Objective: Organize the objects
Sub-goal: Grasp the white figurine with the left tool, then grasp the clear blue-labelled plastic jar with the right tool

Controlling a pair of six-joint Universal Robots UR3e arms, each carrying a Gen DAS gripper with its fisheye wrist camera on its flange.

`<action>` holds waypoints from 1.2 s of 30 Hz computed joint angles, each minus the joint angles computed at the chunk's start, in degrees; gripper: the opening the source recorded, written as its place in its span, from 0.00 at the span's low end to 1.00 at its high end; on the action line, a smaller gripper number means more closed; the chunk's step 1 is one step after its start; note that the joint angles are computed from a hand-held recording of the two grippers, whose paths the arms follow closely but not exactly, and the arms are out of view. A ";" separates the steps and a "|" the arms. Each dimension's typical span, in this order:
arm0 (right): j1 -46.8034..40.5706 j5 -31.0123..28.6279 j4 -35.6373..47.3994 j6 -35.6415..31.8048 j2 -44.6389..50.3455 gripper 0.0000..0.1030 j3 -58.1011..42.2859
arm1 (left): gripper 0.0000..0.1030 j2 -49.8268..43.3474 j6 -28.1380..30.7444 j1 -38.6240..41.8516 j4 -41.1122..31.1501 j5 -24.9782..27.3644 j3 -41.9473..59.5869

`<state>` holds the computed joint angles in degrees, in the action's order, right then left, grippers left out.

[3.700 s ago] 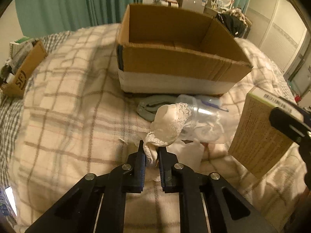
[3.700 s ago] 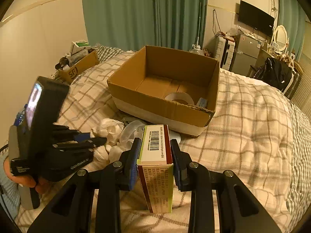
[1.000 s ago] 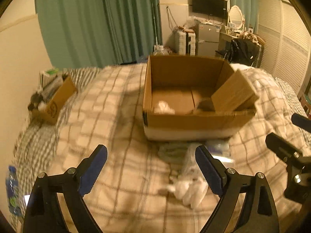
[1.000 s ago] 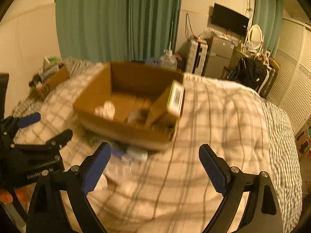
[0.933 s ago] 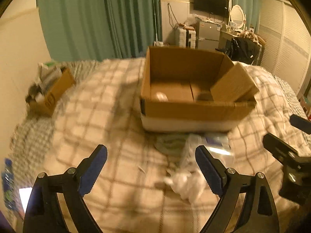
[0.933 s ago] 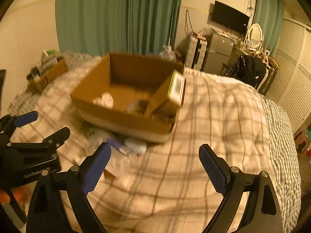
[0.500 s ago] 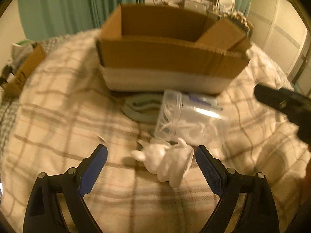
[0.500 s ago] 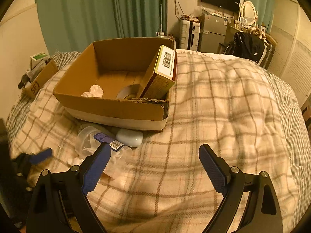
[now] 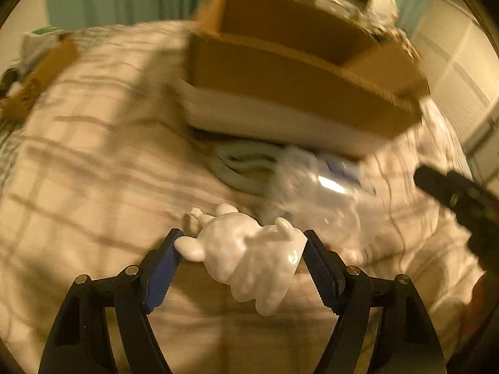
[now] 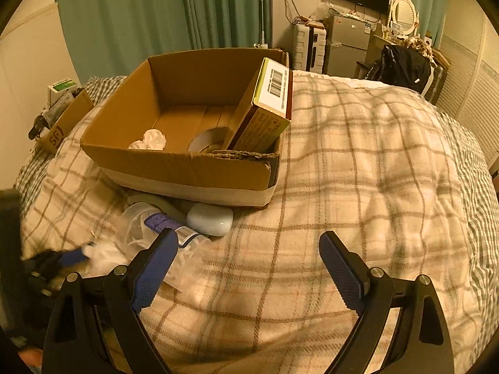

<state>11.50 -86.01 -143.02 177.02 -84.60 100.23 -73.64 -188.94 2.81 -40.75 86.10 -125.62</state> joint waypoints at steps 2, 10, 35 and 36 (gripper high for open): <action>1.59 -3.24 0.49 2.16 0.09 0.89 -0.89 | 0.76 3.86 0.86 2.45 -2.55 -0.01 0.14; 5.95 -1.48 4.38 12.97 2.19 0.99 -5.29 | 0.76 4.65 8.93 6.84 4.50 10.12 1.40; 16.01 -8.33 10.11 19.28 22.22 0.99 -21.41 | 0.76 3.82 10.43 15.71 6.14 3.08 -2.40; 15.87 -8.02 9.98 19.12 22.70 0.99 -21.55 | 0.76 4.32 10.35 15.91 5.77 2.88 -2.39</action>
